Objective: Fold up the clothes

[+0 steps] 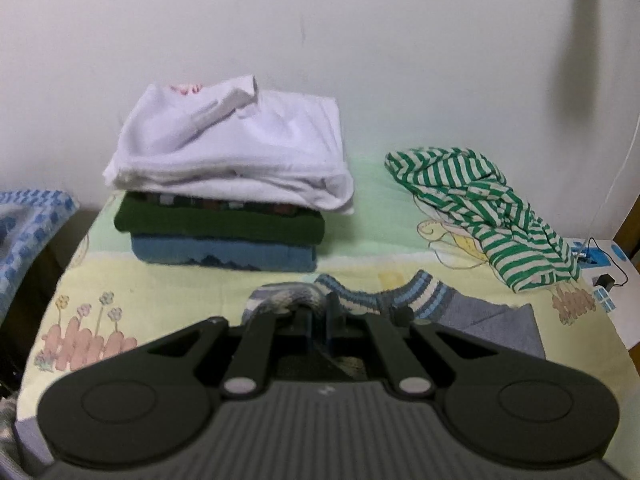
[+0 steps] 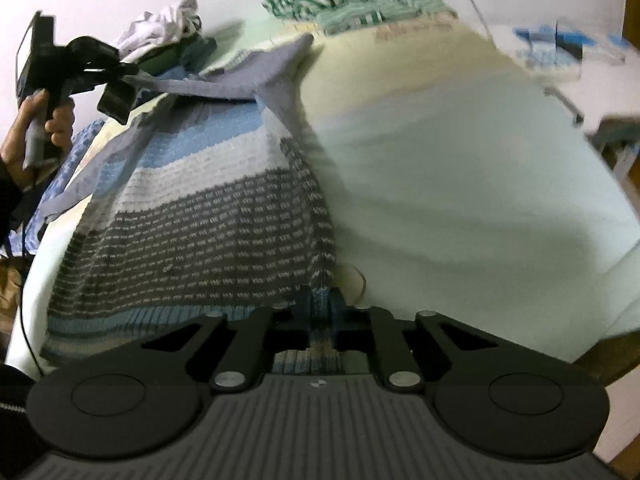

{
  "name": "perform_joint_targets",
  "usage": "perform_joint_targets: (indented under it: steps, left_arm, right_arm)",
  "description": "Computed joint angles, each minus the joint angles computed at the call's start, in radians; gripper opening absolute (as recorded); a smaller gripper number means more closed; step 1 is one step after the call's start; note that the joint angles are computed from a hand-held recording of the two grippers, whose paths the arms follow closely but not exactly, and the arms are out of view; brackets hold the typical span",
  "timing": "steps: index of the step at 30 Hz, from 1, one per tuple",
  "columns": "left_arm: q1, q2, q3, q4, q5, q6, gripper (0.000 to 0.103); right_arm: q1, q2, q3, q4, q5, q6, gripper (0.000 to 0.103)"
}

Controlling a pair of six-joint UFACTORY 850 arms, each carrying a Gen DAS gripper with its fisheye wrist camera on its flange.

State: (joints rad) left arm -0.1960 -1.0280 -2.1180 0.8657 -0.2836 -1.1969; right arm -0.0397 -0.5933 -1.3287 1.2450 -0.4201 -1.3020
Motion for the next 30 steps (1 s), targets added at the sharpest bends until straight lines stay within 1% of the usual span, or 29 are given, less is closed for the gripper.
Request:
perform_joint_targets:
  steps: [2, 4, 7, 10, 14, 16, 17, 18, 19, 22, 24, 28, 30]
  left_arm:
    - [-0.002, 0.011, 0.008, 0.072, -0.003, -0.058, 0.000]
    - [-0.002, 0.024, 0.021, 0.151, -0.007, -0.125, 0.000]
    - [0.002, 0.040, 0.038, 0.222, -0.018, -0.196, 0.000]
    - [0.009, 0.055, 0.062, 0.294, -0.037, -0.269, 0.000]
    - [0.019, 0.052, 0.061, 0.271, -0.072, -0.256, 0.000]
    - [0.021, 0.047, 0.064, 0.261, -0.096, -0.237, 0.000]
    - [0.020, 0.046, 0.067, 0.263, -0.108, -0.232, 0.000]
    - [0.021, 0.047, 0.076, 0.265, -0.115, -0.233, 0.000]
    - [0.023, 0.051, 0.089, 0.263, -0.113, -0.237, 0.000]
    - [0.030, 0.064, 0.124, 0.251, -0.094, -0.262, 0.000]
    - [0.032, 0.069, 0.140, 0.248, -0.087, -0.275, 0.000]
    - [0.031, 0.079, 0.166, 0.252, -0.078, -0.303, 0.000]
    - [0.025, 0.086, 0.184, 0.284, -0.084, -0.350, 0.000]
  right_arm:
    - [0.008, 0.017, 0.013, 0.037, -0.004, -0.086, 0.007]
    - [0.019, 0.031, 0.019, 0.033, -0.018, -0.145, 0.007]
    - [0.037, 0.046, 0.028, 0.028, -0.045, -0.229, 0.007]
    - [0.051, 0.034, 0.015, -0.003, -0.083, -0.241, 0.007]
    - [0.070, -0.007, -0.023, -0.059, -0.157, -0.215, 0.007]
    - [0.082, -0.044, -0.064, -0.149, -0.202, -0.133, 0.014]
    - [0.087, -0.051, -0.071, -0.169, -0.198, -0.121, 0.014]
    - [0.087, -0.048, -0.069, -0.154, -0.199, -0.137, 0.020]
    - [0.083, -0.047, -0.074, -0.158, -0.215, -0.132, 0.023]
    - [0.045, -0.038, -0.078, -0.112, -0.289, -0.139, 0.024]
    - [0.027, -0.026, -0.070, -0.090, -0.284, -0.122, 0.024]
    - [0.016, -0.018, -0.055, -0.128, -0.217, -0.051, 0.023]
    - [0.020, -0.031, -0.059, -0.160, -0.208, -0.015, 0.022]
